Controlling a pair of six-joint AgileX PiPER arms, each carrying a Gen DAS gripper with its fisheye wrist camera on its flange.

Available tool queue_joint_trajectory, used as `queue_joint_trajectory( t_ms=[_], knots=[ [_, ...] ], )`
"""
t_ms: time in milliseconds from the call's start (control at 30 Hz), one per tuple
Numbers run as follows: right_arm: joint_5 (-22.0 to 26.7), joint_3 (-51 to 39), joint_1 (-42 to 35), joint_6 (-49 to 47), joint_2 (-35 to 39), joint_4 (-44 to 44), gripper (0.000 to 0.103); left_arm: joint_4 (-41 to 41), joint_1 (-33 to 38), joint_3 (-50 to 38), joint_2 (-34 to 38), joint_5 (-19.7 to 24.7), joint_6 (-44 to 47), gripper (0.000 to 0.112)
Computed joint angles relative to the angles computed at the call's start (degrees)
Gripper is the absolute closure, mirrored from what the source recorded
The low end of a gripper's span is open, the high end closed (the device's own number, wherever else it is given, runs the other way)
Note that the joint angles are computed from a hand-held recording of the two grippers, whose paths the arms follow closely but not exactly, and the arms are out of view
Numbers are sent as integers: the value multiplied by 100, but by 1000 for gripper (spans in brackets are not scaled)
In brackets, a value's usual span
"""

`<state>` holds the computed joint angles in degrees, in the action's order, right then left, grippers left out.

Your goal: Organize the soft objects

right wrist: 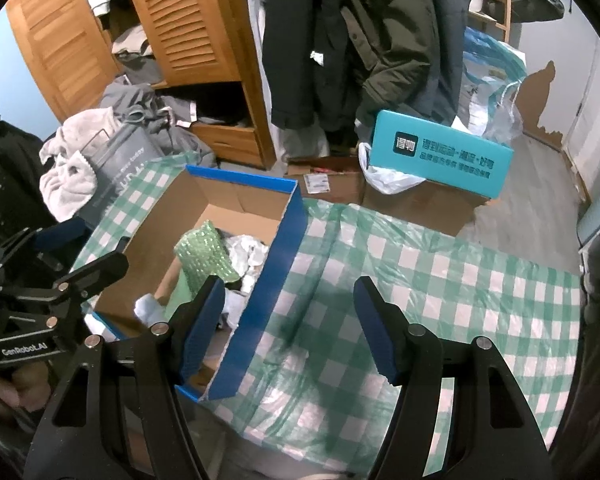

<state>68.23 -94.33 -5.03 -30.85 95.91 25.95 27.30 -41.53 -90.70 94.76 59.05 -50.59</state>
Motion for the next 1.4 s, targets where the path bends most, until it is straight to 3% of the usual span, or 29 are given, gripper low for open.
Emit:
queue_joint_trajectory(
  t_ms=[1400],
  knots=[
    [-72, 218, -27, -50, -30, 21, 37, -122, 26, -50, 86, 108, 37, 19]
  ],
)
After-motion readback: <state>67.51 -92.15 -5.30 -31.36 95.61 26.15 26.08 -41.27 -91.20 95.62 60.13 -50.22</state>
